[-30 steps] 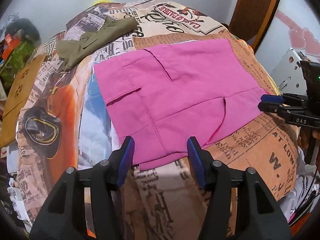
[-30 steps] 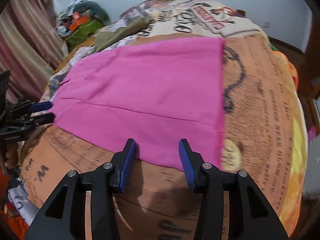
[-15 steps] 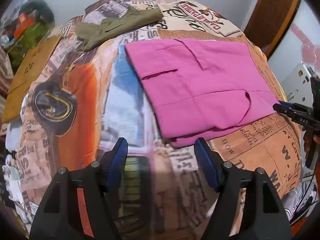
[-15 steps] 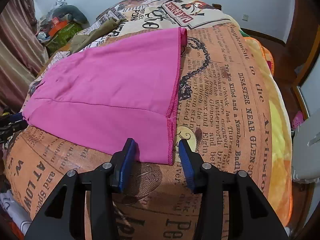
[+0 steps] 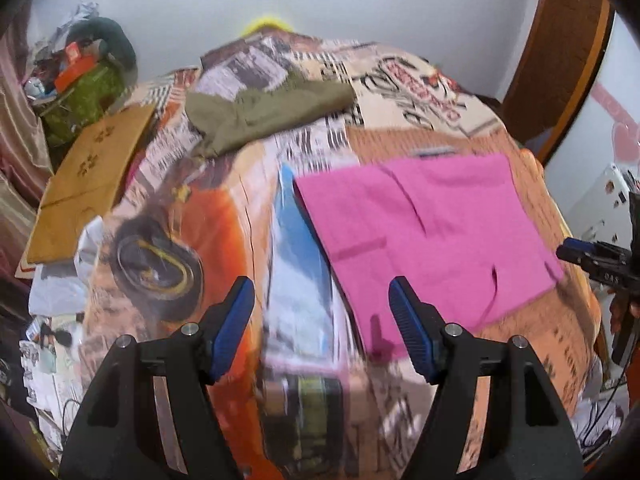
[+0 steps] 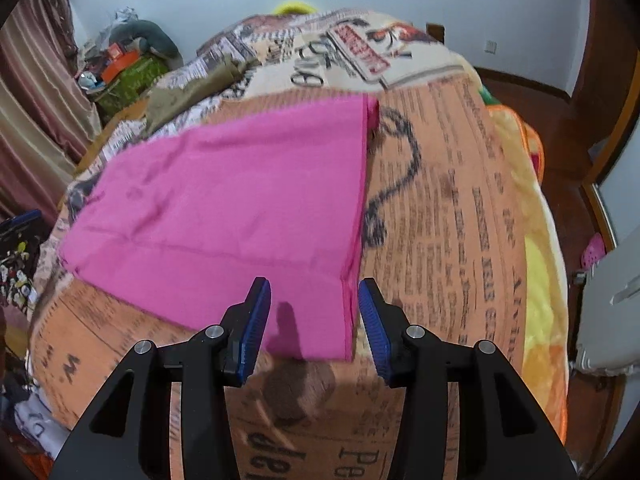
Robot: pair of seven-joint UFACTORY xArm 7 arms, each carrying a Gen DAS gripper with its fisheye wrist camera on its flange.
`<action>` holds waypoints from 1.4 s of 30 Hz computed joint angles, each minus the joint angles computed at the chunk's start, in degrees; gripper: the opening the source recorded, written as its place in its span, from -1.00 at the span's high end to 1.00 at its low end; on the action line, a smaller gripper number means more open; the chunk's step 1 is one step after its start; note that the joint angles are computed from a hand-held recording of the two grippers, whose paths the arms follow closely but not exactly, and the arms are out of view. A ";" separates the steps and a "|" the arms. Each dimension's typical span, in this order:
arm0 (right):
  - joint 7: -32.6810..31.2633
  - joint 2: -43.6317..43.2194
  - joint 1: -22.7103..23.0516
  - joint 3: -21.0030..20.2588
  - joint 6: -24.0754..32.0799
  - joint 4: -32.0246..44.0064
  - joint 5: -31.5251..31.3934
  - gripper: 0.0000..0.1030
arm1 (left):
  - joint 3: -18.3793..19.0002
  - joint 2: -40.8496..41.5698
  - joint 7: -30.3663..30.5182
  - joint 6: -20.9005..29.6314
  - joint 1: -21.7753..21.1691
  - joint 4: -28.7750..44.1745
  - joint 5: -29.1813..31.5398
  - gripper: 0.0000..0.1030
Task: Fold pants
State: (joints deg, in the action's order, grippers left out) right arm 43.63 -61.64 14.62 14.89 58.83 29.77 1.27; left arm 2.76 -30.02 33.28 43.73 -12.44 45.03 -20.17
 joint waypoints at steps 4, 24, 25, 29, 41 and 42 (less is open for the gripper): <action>-1.44 2.37 -1.52 -0.46 -2.51 1.73 -1.96 0.18 | -1.15 4.28 -1.05 -2.19 -0.31 3.44 -0.13 -0.35; -8.32 15.33 -8.97 -6.45 -15.16 3.01 -5.34 0.17 | -5.79 25.34 -6.09 -5.16 1.59 16.46 2.52 -0.14; -8.83 16.44 -9.25 -6.50 -15.87 3.31 -5.61 0.17 | -5.88 26.11 -6.09 -4.72 1.78 17.06 2.16 -0.12; -10.11 19.60 -10.29 -6.87 -18.61 3.72 -6.36 0.08 | -6.16 28.88 -4.96 -2.04 2.64 19.41 -1.27 -0.07; -13.57 24.73 -9.87 -10.25 -26.97 2.50 -3.17 0.08 | -7.30 29.58 -0.12 1.72 3.51 20.43 -7.54 0.68; -13.99 24.81 -9.53 -10.62 -27.78 2.26 -2.38 0.08 | -7.47 29.20 -0.29 1.12 3.28 20.00 -6.97 0.70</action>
State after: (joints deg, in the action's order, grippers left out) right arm 29.64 -36.83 5.09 4.27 31.05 32.03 -1.11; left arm -4.71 -0.83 32.99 44.85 -9.16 65.02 -27.14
